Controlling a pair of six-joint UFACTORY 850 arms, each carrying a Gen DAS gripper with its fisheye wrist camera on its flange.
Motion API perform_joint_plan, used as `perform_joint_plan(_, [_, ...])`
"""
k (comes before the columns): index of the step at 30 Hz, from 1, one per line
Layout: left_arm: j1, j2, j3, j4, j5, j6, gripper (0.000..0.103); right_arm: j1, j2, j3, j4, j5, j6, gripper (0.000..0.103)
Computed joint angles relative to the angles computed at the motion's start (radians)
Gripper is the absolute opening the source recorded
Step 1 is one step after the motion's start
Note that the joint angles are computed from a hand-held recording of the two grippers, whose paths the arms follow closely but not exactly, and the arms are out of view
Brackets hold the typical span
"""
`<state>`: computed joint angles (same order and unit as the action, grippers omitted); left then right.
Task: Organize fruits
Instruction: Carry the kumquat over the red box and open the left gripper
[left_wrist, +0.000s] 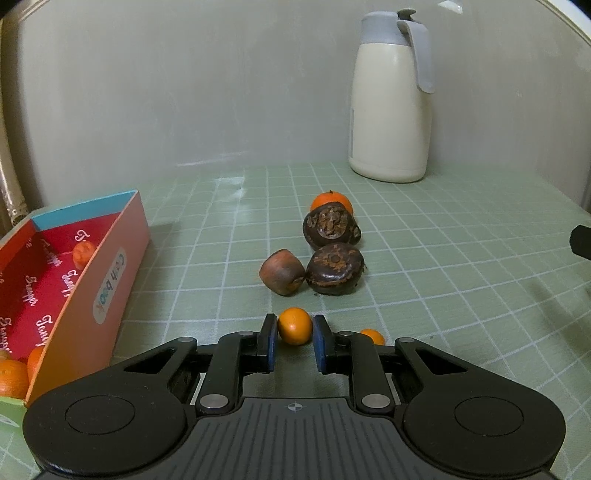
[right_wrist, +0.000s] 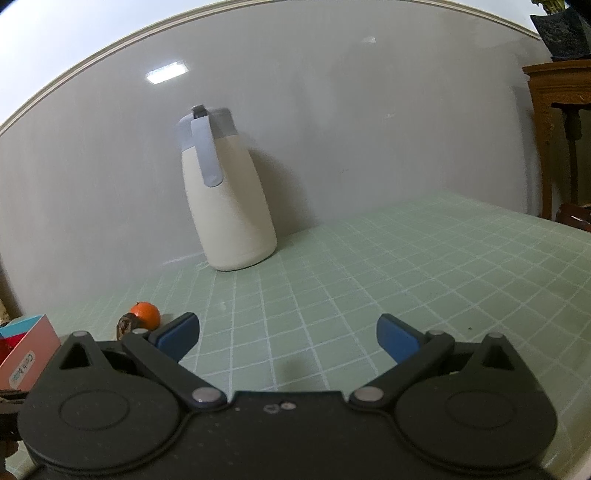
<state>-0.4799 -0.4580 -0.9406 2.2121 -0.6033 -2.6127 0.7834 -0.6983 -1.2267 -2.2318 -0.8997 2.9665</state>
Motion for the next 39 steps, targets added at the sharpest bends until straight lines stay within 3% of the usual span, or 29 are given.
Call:
perform_joint_plan(9, [-0.002, 0.024, 0.027, 0.006, -0.033, -0.004, 0.02, 0.005, -0.003, -0.007, 0.004, 0.01, -0.018, 0.103])
perform_joint_plan(31, [0.013, 0.123, 0.154, -0.074, -0.277, -0.003, 0.02, 0.039, -0.039, -0.081, -0.033, 0.066, -0.086, 0.103])
perform_joint_plan(39, [0.046, 0.146, 0.181, -0.14, -0.302, 0.006, 0.02, 0.048, -0.065, -0.127, -0.049, 0.093, -0.102, 0.103])
